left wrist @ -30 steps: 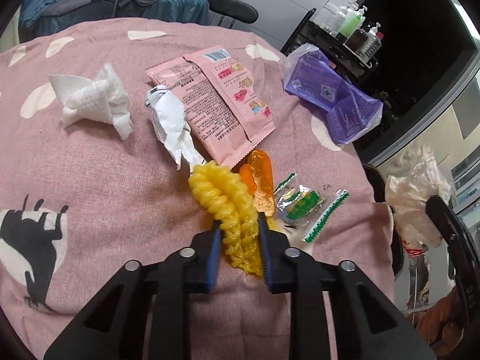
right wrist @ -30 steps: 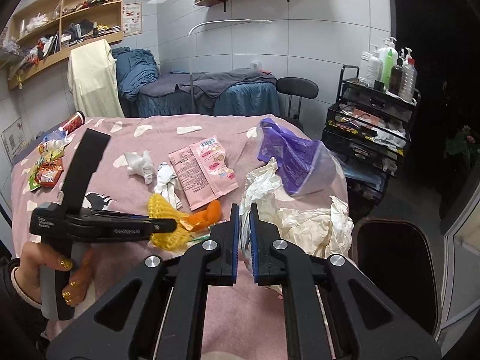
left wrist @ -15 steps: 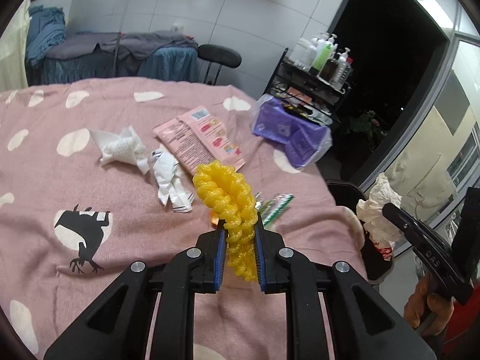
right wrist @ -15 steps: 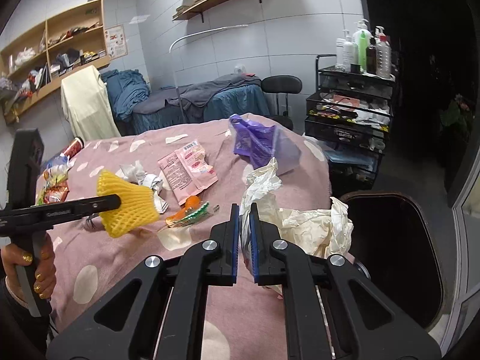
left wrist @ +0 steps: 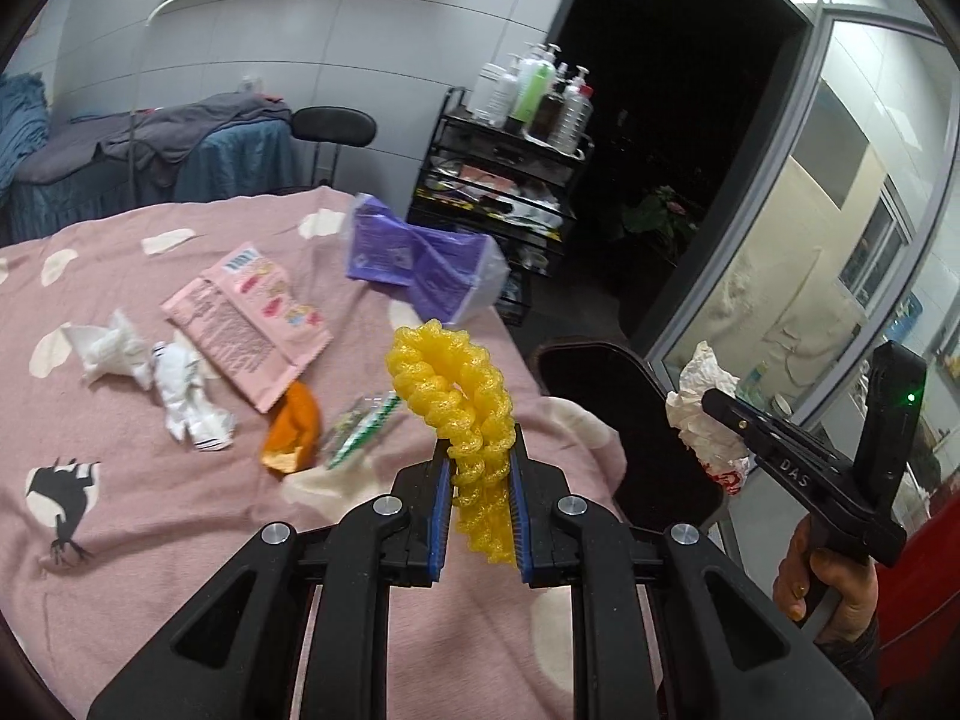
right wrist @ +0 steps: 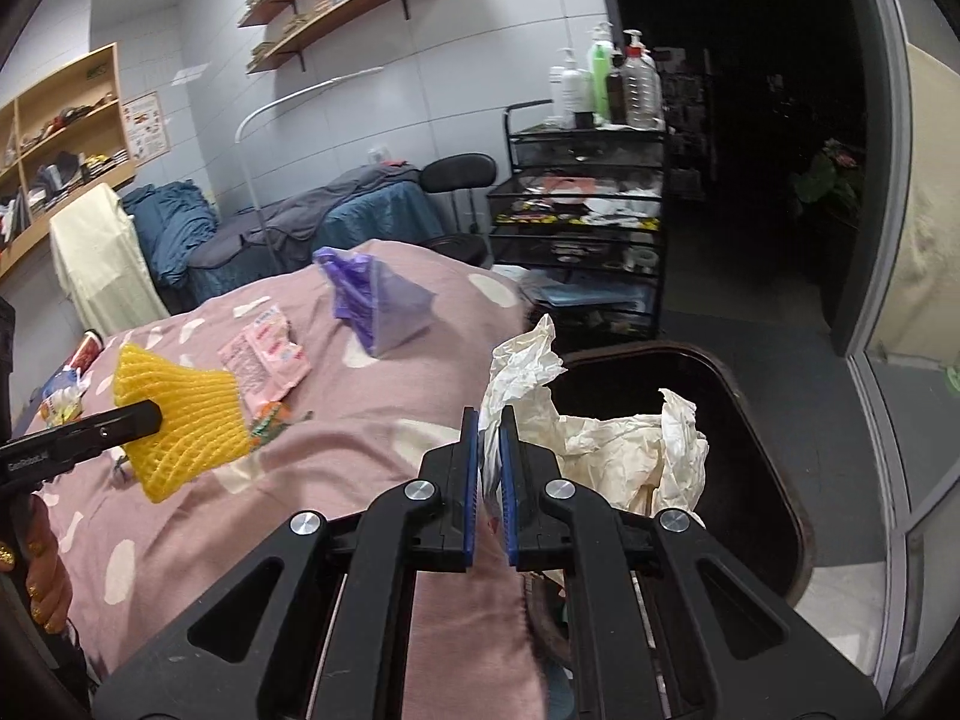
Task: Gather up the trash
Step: 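Carry the white tissue over the brown bin and open the right gripper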
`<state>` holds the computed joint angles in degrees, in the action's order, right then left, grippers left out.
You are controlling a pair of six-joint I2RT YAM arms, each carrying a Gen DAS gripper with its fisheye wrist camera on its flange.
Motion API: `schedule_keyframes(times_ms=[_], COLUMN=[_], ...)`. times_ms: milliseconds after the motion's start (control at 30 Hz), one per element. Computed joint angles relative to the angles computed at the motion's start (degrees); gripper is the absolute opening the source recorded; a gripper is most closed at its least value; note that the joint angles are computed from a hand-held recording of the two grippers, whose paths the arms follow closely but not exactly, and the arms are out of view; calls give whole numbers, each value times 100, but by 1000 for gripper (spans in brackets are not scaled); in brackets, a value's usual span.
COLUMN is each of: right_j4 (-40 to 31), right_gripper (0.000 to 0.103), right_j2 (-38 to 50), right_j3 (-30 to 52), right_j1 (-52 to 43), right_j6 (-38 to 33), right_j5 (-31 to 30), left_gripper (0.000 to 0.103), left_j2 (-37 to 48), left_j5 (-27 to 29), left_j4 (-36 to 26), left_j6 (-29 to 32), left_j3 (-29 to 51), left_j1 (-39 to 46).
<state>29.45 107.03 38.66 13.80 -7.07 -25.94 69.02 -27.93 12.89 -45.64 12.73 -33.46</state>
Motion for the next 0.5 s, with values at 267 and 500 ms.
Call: schedule_keyframes(times_ms=[267,500], right_j4=[-169,-541], right_gripper=[8,8], right_j2=[747,1548], right_j3=[531,1247], right_j1=[-406,-533], right_j6=[-12,23], right_j5=[106,192], left_gripper=[17,17], left_j2=[992,1797], left_j5=[120,246], left_j4=[323,409], left_j6=[273,460], left_j3=[615,1190], left_j1=[-132,-245])
